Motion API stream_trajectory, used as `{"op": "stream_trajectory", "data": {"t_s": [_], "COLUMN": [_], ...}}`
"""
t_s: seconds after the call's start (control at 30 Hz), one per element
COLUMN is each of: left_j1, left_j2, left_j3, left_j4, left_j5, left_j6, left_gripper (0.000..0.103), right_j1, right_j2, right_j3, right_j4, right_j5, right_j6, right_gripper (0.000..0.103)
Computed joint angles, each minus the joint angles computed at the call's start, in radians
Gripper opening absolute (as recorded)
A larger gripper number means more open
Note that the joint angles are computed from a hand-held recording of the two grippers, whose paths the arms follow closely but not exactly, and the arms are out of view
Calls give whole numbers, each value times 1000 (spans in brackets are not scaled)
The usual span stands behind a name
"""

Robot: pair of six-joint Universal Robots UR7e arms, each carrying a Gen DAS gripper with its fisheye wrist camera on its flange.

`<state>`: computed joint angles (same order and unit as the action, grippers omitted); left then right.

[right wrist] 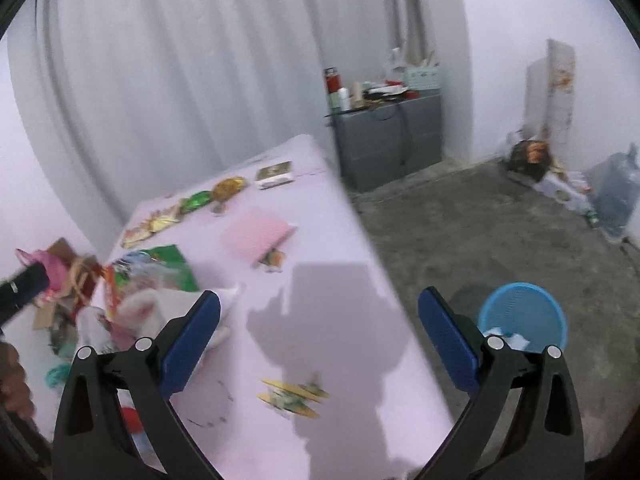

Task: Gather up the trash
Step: 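Move both tools back over the table toward the glove and sponge, then grasp the white glove with the left tool while the right tool grasps the pink sponge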

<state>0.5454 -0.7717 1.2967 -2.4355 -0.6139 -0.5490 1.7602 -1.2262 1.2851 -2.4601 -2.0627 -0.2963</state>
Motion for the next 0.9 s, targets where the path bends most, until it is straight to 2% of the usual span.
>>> {"op": "stream_trajectory", "data": {"t_s": [0.07,0.17,0.27,0.43,0.57,0.77,0.83,0.9], "left_j1": [1,5,16,43,57,98,105,113], "left_j2": [-30,-27,-9,48,111,233,276,320], "left_j3": [46,56,30,-44,-138,-375,-449,-528], "left_j4": [-32,-47,28,82,167,431,499,583], "left_j5": [8,-22,-64,-143,-154,-217,-214,-228], "left_j6": [12,56,63,72,140,190,224,249], "left_gripper": [82,82,81,70,65,65,65,65], "right_j1": [-8,-25,-41,-62,-78,-98,-93,-83], "right_j2": [22,42,70,121,175,322,398,480], "right_j3": [-48,-83,-127,-201,-292,-536,-660,-787], "right_j4": [82,156,226,314,407,577,649,704], "right_j5": [45,97,127,167,215,280,265,231], "right_j6": [45,91,124,168,199,230,230,193], "right_gripper": [96,96,94,84,78,77,77,77]}}
